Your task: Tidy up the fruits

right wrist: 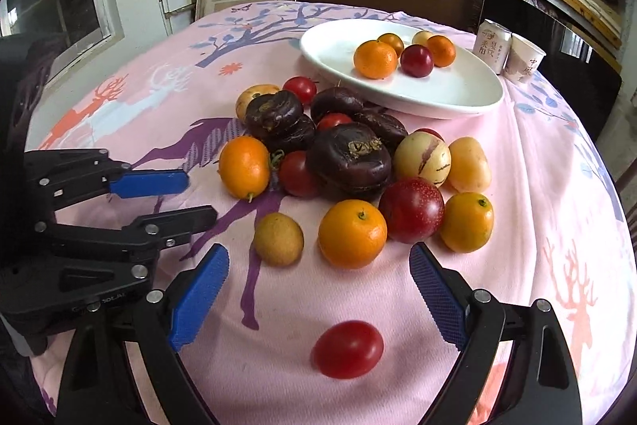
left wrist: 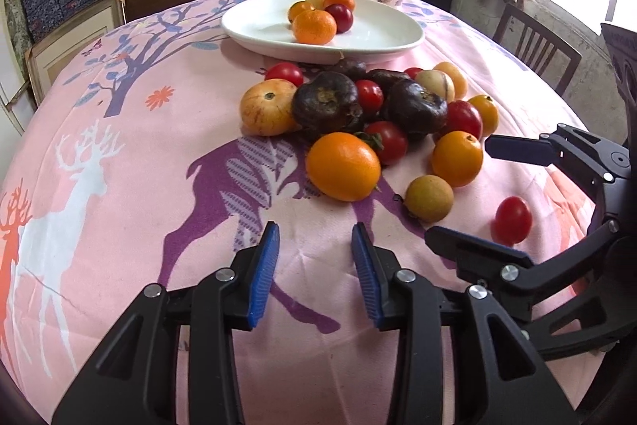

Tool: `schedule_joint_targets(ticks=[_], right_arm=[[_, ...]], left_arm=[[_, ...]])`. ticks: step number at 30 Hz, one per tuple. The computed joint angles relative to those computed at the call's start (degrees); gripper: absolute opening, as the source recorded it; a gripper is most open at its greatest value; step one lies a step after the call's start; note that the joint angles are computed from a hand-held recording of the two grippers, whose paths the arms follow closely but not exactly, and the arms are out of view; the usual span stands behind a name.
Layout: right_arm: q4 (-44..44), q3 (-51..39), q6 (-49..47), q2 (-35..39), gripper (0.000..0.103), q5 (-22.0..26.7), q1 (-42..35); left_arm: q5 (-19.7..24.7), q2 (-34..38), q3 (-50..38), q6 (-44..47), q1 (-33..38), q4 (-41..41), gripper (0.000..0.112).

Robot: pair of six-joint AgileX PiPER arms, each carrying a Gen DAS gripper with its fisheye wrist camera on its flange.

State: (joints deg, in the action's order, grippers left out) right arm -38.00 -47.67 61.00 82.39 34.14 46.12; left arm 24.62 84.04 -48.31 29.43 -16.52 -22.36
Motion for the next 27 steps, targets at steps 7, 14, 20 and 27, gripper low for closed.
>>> schedule_joint_targets(ticks=[7,14,20,27], right_arm=[[6.4,-0.6,-4.8,1.5,0.067,-3.3,-4.3],[2.7,-1.7,-2.1,2.9,0.063,-0.8,-2.4],[3.8,-1.3,-3.0,2.2,0.062,-1.3,-2.9],[3.4,0.3,-3.0,0.0,0.062,-3.0,-2.2]], left_arm=[[-0.7,-0.4,0.6,-1.6,-0.7,2.8,0.042],[-1.1,-0.7,0.8,-3.8,-1.5,5.2,0.042],[-1.1,-0.8,0.9,-3.7,-1.4,5.1,0.042],[-1.1,-0.7,0.8,-3.6,-1.4,5.0,0.043]])
